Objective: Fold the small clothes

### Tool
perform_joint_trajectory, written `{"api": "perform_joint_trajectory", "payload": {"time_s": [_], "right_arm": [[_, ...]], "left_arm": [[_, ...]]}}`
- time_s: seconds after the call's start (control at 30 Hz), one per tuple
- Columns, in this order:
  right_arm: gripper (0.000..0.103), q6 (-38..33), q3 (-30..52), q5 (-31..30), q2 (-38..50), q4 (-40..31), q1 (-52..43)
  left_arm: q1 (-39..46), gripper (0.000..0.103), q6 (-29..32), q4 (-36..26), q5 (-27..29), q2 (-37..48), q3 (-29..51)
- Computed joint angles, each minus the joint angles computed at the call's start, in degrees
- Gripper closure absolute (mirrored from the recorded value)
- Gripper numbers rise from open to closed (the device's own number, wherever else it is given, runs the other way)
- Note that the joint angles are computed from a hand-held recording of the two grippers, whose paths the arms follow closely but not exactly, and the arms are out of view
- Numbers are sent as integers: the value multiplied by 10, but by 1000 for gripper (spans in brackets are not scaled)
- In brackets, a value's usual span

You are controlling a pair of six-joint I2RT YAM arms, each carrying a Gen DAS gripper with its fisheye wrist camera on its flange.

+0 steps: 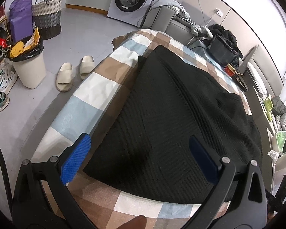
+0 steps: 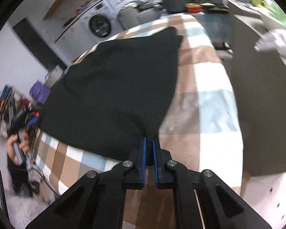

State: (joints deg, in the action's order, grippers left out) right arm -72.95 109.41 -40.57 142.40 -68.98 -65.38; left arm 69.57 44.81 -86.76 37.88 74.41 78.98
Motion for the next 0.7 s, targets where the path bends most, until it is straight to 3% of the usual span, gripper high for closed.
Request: {"api": "perform_joint_trajectory", "payload": {"time_s": [0.27, 0.33, 0.4, 0.57, 0.6, 0.7], "right_arm": [[76, 113, -64, -68, -127, 27, 37], [69, 146, -106, -82, -175, 53, 65], [52, 185, -128, -101, -204, 67, 95], [43, 376, -158, -74, -247, 164, 213], [38, 402, -145, -65, -238, 172, 234], [37, 493, -71, -43, -174, 161, 295]], "left_arm": [[-53, 1, -50, 20, 9, 15, 40], [-83, 1, -75, 30, 10, 16, 55], [-128, 1, -117, 51, 4, 20, 74], [-220, 1, -198, 77, -14, 58, 128], [-238, 1, -217, 84, -12, 71, 141], [-288, 1, -269, 107, -24, 102, 169]]}}
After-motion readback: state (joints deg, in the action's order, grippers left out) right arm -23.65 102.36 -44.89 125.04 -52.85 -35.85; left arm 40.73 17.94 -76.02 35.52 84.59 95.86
